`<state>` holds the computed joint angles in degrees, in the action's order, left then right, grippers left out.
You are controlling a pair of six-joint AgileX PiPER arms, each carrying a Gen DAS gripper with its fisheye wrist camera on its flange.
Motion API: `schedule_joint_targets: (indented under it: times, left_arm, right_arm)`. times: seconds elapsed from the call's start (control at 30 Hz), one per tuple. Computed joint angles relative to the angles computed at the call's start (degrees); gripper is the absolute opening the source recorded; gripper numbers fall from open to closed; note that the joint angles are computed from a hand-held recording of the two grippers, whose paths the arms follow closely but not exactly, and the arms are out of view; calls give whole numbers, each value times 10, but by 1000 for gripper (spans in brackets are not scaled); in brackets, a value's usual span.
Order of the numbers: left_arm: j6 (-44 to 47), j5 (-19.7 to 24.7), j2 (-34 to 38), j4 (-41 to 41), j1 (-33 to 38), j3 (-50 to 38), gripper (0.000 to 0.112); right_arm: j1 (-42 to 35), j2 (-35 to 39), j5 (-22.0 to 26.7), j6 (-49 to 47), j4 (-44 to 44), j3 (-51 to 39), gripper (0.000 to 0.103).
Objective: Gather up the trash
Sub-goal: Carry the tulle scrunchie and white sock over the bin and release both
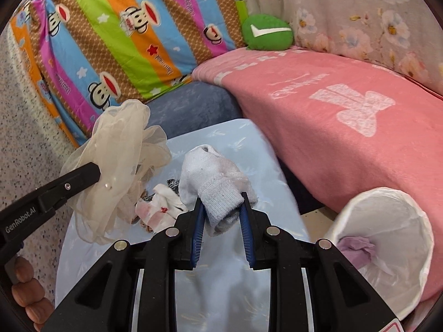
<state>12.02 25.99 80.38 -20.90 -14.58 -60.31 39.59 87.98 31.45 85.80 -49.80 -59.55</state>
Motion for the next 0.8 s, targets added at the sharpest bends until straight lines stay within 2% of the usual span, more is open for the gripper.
schedule_joint_targets:
  times: [0.4, 0.67, 0.8]
  left_arm:
    - [-168, -14, -11, 152, -153, -16, 4]
    - [-251, -12, 22, 229, -240, -46, 4]
    - [-269, -9, 44, 242, -269, -62, 4]
  right_arm:
    - [-36, -182, 38, 38, -23, 147, 23]
    - [-96, -267, 32, 12, 2, 221, 23]
    - [-126, -299, 29, -8, 18, 248, 24]
